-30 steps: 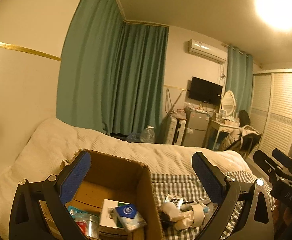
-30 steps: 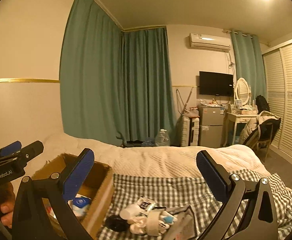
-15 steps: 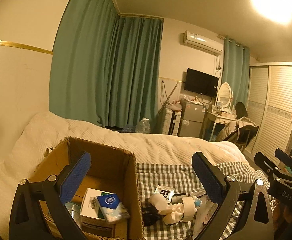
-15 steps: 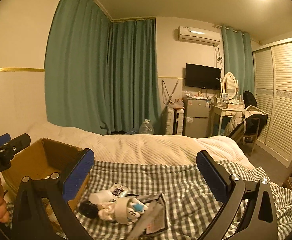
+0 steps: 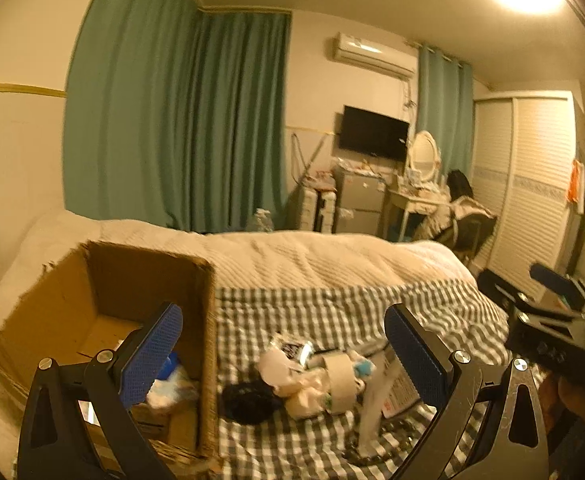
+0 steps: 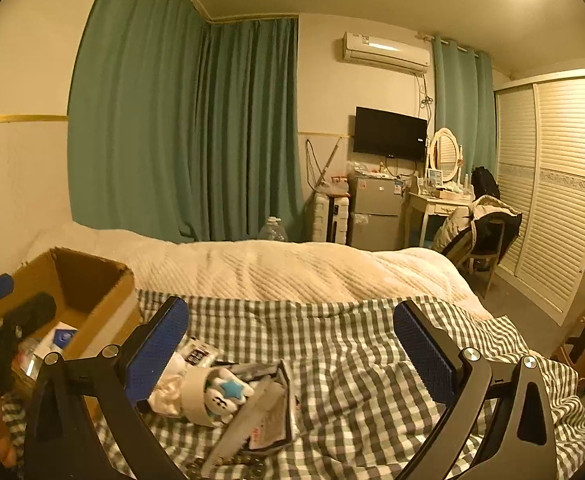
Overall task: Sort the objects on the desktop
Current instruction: 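Withdraw both tools from the box and approach the remaining pile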
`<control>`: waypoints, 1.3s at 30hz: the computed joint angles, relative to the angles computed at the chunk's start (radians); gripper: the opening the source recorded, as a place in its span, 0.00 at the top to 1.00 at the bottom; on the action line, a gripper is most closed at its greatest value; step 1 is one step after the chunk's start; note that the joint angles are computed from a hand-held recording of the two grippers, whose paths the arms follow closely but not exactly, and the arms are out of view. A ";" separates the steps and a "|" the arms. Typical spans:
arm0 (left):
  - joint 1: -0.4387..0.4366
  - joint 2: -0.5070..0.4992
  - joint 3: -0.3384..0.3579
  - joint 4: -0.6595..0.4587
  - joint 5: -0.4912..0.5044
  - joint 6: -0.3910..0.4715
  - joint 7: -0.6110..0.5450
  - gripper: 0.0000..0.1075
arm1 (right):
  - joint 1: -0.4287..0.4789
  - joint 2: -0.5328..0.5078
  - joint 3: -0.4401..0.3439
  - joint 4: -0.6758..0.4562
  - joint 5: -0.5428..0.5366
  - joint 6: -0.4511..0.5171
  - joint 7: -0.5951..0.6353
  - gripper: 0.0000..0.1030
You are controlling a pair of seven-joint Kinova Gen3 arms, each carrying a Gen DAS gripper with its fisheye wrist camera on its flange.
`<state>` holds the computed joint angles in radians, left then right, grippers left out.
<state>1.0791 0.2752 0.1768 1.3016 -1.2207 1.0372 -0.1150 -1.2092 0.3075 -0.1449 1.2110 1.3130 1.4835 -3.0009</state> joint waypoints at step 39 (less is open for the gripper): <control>-0.110 0.207 -0.038 -0.110 0.723 -0.182 -0.626 0.04 | 0.260 0.042 0.027 0.031 -0.580 -0.254 0.178 0.31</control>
